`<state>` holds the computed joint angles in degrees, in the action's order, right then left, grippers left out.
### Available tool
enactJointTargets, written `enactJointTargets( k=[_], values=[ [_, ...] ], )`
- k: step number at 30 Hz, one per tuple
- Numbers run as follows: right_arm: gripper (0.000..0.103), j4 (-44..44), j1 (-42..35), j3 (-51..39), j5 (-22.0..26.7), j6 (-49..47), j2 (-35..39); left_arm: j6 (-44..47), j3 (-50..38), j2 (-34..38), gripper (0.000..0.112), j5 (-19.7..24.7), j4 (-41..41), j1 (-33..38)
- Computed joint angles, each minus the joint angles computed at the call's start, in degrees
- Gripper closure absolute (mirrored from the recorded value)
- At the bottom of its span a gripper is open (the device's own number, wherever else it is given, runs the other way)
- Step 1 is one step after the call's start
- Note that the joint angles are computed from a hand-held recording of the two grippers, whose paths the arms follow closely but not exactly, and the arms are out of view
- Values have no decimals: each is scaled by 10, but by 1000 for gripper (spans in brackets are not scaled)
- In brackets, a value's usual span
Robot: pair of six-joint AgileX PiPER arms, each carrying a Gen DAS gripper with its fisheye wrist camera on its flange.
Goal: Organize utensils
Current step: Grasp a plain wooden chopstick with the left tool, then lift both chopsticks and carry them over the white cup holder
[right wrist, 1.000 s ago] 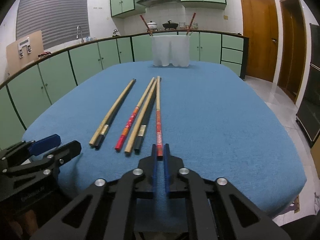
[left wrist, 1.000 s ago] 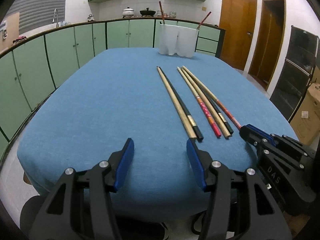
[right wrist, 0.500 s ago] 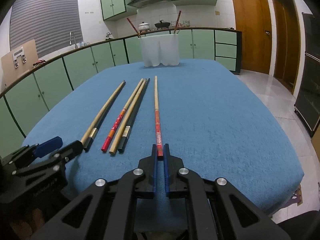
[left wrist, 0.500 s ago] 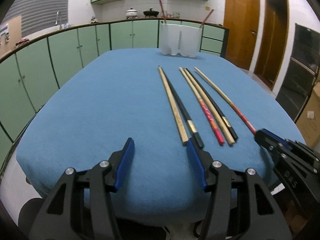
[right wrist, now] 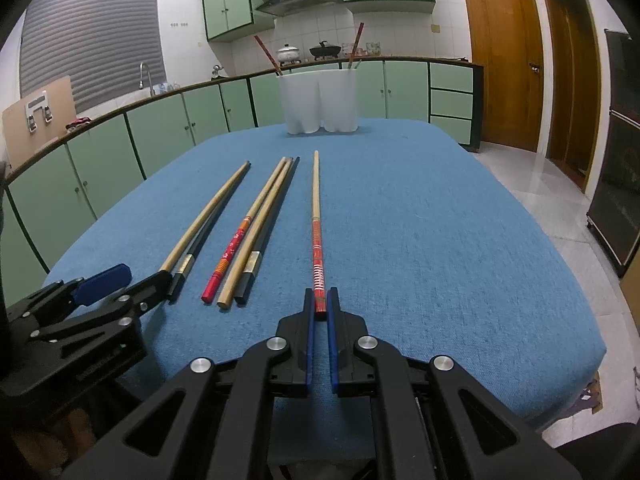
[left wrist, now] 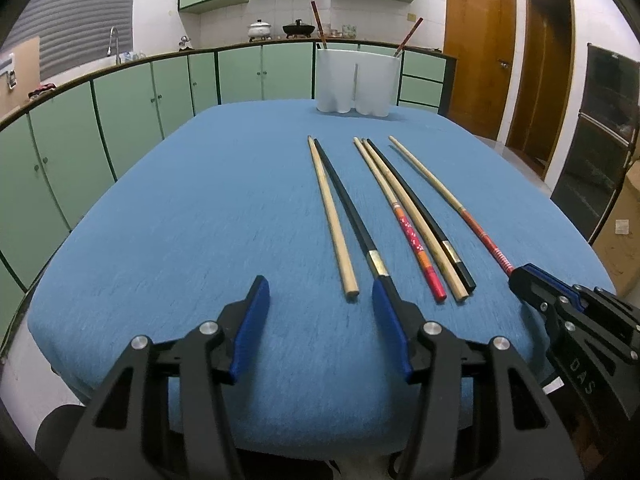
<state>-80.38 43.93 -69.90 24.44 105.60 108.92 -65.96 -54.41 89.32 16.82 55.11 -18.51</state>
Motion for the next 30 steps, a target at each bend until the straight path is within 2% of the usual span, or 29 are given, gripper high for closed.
enactJointTargets(
  k=[3,8,11,17,22,30],
  values=[
    [96,-9,4,1,7,6,2,7,-1,1,67,-6,-5,3],
    [96,0,5,-2,7,-5,3,69,-1,-3,93,-21,-64,12],
    [97,14,0,-2,-2,-19,-1,113,-2,-6,104,-27,-109,15],
    [97,37,-1,-4,-9,-46,-14,203,-8,-18,105,-23,-202,23],
    [97,29,4,4,-1,-41,-39,210,-11,-47,106,0,-203,19],
    [97,74,9,-16,18,-104,-78,265,-39,-93,106,49,-246,16]
  ],
)
